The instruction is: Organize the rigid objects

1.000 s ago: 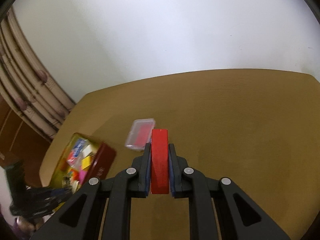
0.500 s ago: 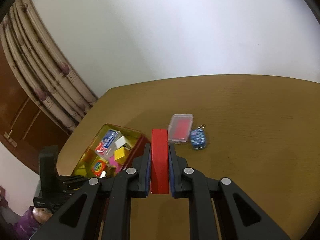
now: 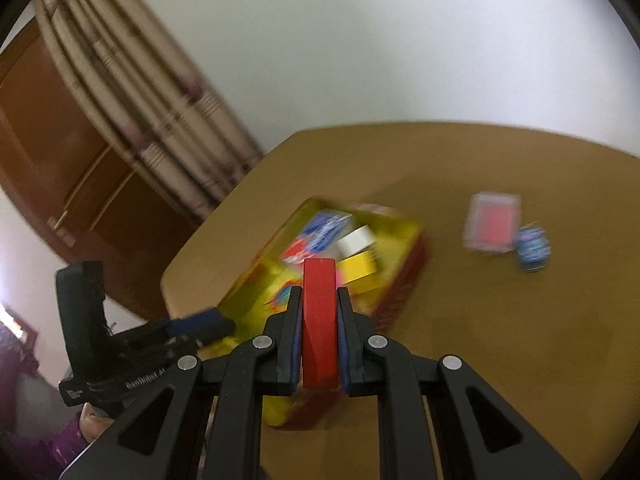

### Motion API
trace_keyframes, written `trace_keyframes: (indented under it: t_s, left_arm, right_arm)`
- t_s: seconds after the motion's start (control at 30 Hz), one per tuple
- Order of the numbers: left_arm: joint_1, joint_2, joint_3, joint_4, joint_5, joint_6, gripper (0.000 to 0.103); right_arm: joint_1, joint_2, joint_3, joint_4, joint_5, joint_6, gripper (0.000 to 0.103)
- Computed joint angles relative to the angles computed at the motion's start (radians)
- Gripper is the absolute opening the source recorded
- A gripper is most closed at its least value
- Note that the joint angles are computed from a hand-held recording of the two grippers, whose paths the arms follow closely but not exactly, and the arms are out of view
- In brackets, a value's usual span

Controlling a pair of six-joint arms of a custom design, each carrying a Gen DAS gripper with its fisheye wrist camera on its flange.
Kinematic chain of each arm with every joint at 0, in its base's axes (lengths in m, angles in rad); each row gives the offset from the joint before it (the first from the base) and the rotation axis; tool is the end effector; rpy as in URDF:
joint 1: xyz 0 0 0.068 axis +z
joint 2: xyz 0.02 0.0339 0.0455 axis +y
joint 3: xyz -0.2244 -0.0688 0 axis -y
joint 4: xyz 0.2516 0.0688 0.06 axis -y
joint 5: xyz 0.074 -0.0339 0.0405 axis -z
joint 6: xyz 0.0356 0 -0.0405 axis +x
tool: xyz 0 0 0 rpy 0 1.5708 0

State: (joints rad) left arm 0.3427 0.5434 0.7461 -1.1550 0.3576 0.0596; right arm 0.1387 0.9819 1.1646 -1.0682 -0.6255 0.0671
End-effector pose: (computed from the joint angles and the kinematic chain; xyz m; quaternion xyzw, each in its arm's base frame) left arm 0.1215 0.0301 0.2515 -0.0787 0.9356 -0.1062 0.3273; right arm 0.1922 0.0479 0.3252 -0.1354 0.8919 0.3211 0.2882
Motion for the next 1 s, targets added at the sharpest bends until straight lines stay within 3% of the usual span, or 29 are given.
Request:
trace_keyframes:
  t_s: [0.1,0.27,0.4,0.6,0.87,0.9,0.93,1.0]
  left_arm:
    - [0.246,-0.030,-0.002,-0.042,0.080,0.117,0.038]
    - [0.470,0.006,-0.016,-0.051,0.174,0.237,0.039]
    - [0.496,0.009,-0.028,-0.048,0.175,0.283,0.039]
    - [0.442,-0.037,-0.057,-0.027,0.146,0.266,0.039]
    - [0.449,-0.022,-0.051,-0.031,0.158,0.286,0.040]
    - [0.450,-0.018,-0.052,-0.031,0.157,0.286,0.040]
    - [0.454,-0.013,-0.053,-0.031,0.161,0.289,0.040]
    - [0.459,-0.005,-0.053,-0.034,0.166,0.294,0.040]
  right_arm:
    - [0.153,0.021,-0.026,0.067,0.045,0.095,0.014]
    - [0.358,0.118,-0.035,0.167,0.119,0.195,0.014]
    - [0.452,0.211,-0.021,0.224,0.199,0.221,0.014]
    - [0.509,0.336,0.021,0.266,0.238,0.247,0.014]
    - [0.555,0.411,0.071,0.270,0.332,0.252,0.017]
    - [0.560,0.416,0.079,0.269,0.342,0.259,0.021]
    - [0.559,0.415,0.080,0.269,0.339,0.263,0.034]
    - [0.554,0.404,0.075,0.282,0.337,0.276,0.039]
